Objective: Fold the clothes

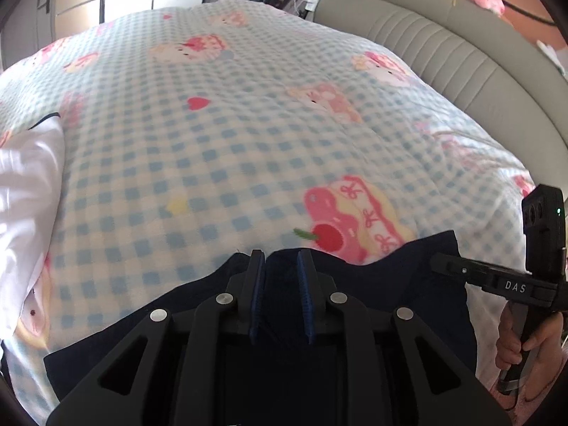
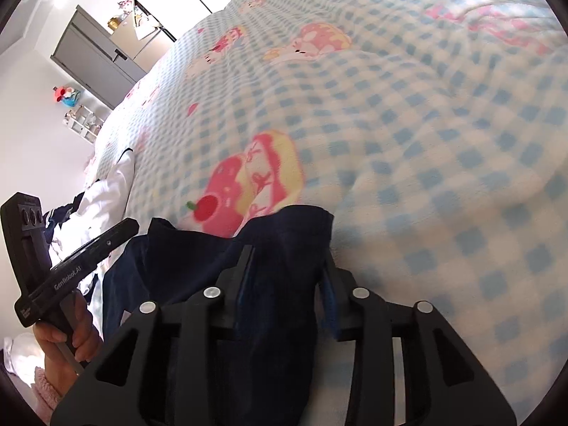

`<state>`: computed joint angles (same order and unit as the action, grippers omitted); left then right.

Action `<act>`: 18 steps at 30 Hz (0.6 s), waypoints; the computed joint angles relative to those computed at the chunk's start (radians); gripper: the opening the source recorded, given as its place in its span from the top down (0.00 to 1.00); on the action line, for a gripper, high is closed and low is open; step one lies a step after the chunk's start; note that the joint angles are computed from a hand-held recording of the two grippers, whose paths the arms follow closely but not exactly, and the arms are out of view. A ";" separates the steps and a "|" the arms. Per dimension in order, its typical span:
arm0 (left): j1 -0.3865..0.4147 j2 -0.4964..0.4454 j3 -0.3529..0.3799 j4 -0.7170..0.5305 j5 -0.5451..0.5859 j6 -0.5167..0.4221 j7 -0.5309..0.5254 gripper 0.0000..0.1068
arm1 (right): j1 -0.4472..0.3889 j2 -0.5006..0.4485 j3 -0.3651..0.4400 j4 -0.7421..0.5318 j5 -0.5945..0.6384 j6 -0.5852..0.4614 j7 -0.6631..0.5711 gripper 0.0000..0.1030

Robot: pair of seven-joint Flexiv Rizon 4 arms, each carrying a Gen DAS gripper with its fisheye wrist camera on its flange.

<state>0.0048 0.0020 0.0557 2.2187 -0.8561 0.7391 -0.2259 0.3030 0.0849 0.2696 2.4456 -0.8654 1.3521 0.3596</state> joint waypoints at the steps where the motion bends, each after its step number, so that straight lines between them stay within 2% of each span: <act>1: -0.005 -0.003 -0.005 0.004 0.030 0.017 -0.006 0.81 | 0.004 0.001 0.003 0.003 0.020 -0.003 -0.003 0.65; 5: -0.010 0.049 0.011 0.050 0.033 0.081 -0.009 0.81 | 0.021 0.010 0.014 0.013 0.097 -0.013 -0.013 0.65; 7: -0.003 0.079 0.016 0.072 0.033 0.098 -0.010 0.81 | 0.009 0.056 0.034 0.030 0.048 -0.012 0.047 0.65; 9: 0.009 0.143 0.071 0.094 0.020 -0.034 -0.022 0.80 | 0.023 0.103 0.068 0.040 0.071 -0.037 0.075 0.64; 12: 0.049 0.214 0.124 0.140 0.121 -0.178 -0.059 0.80 | 0.029 0.104 0.113 0.056 0.044 0.026 0.163 0.64; 15: 0.079 0.248 0.140 0.203 0.188 -0.194 -0.080 0.80 | 0.059 0.069 0.147 0.051 0.008 0.030 0.241 0.64; 16: 0.087 0.248 0.141 0.220 0.202 -0.172 -0.083 0.80 | 0.080 0.057 0.152 0.049 0.014 0.020 0.257 0.64; 18: 0.110 0.261 0.146 0.239 0.248 -0.142 -0.115 0.80 | 0.155 0.080 0.170 0.046 0.135 -0.065 0.218 0.67</act>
